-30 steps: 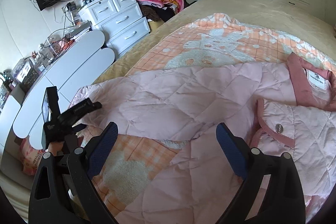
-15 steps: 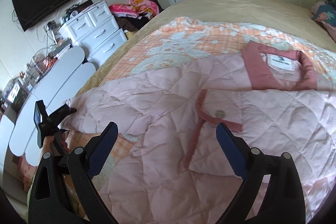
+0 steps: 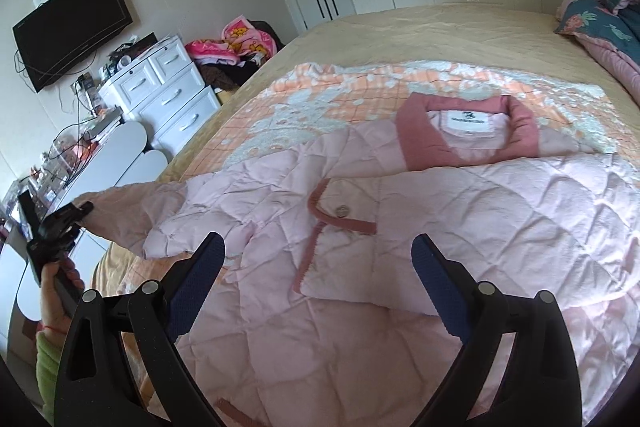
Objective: Fold large clothes
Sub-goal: 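Lift the sleeve with the left tool and carry it over the jacket front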
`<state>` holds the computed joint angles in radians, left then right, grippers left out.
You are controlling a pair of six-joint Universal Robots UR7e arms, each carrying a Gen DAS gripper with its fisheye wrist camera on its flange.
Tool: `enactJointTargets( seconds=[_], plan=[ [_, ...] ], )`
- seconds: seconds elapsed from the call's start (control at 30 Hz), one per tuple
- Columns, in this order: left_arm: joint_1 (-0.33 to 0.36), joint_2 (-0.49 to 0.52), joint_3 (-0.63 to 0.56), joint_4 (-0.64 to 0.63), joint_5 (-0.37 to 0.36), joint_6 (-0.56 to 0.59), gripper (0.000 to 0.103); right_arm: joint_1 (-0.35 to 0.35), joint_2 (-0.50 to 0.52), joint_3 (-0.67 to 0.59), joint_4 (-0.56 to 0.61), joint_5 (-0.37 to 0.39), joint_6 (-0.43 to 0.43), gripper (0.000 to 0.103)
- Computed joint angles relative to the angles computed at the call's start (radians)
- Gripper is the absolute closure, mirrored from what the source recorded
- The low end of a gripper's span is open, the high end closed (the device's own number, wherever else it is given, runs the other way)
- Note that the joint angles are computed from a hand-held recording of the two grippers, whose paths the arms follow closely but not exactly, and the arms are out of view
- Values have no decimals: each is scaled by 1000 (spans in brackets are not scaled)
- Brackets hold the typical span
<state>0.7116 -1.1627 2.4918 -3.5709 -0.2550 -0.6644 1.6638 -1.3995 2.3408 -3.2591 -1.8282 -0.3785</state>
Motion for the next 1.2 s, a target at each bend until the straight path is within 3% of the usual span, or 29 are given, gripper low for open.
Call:
enactJointTargets(
  seconds=[0.1, 0.5, 0.67, 0.93, 1.03, 1.2],
  plan=[
    [-65, 8, -24, 86, 47, 4, 92, -7, -52, 24, -7, -5, 1, 9],
    [-234, 24, -132, 344, 79, -33, 93, -12, -245, 104, -44, -44, -31, 9],
    [-284, 58, -191, 423, 80, -43, 93, -51, -342, 133, -16, 0, -31, 9],
    [-341, 180, -299, 340, 58, 98, 93, -137, -484, 163, 44, 68, -40, 9],
    [-345, 235, -340, 258, 10, 188, 93, -178, -533, 176, 62, 103, -45, 9],
    [-357, 312, -402, 243, -60, 238, 93, -246, -596, 191, 88, 157, -55, 9]
  ],
)
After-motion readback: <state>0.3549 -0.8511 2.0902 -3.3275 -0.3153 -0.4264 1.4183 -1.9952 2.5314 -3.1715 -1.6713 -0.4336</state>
